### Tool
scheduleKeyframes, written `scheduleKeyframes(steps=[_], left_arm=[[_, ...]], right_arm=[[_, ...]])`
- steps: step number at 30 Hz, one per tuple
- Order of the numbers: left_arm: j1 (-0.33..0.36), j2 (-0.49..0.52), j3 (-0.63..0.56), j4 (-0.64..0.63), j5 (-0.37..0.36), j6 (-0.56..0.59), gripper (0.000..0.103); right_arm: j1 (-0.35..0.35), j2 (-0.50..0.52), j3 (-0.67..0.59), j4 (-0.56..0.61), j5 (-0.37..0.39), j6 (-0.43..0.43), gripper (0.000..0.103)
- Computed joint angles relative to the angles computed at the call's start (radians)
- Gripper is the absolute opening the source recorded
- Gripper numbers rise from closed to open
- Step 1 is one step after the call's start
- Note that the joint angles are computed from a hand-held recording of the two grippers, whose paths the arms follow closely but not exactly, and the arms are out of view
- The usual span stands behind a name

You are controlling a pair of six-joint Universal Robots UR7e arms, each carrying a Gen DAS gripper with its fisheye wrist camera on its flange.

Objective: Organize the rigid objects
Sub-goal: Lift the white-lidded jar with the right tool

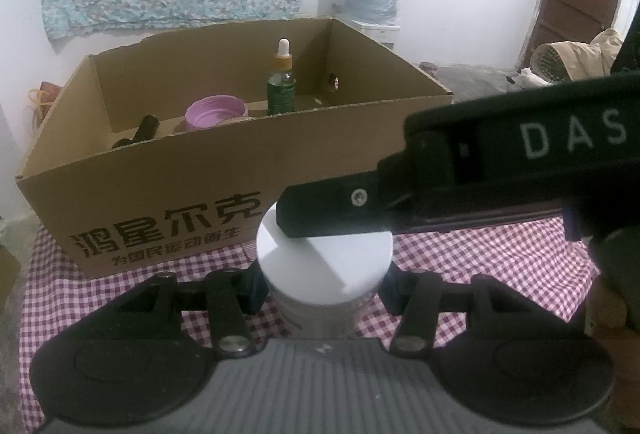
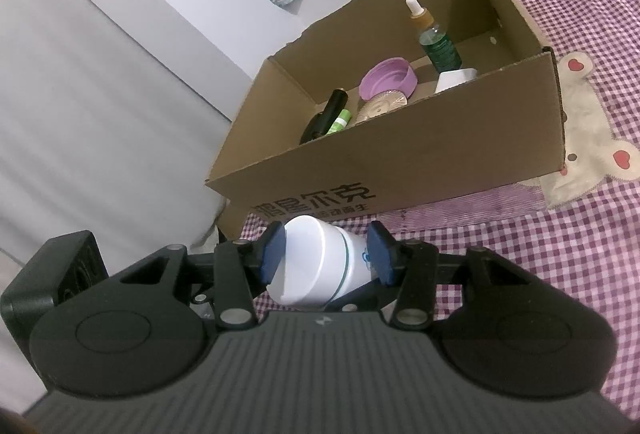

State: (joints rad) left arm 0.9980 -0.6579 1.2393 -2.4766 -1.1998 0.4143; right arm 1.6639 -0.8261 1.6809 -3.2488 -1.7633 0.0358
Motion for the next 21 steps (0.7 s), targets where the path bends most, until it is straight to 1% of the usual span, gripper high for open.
scheduleKeyframes(steps=[16,21], left_arm=[[-0.012,-0.004,0.019,-0.032,0.008,-0.004,0.054],[-0.012,-0.003,0.02,-0.022,0.012,-0.013,0.054]], right_arm=[[0.012,-0.005,0.002,-0.002,-0.016,-0.023,0.046],[0.009,-0.005,0.0,0.018,-0.018,-0.008,0.046]])
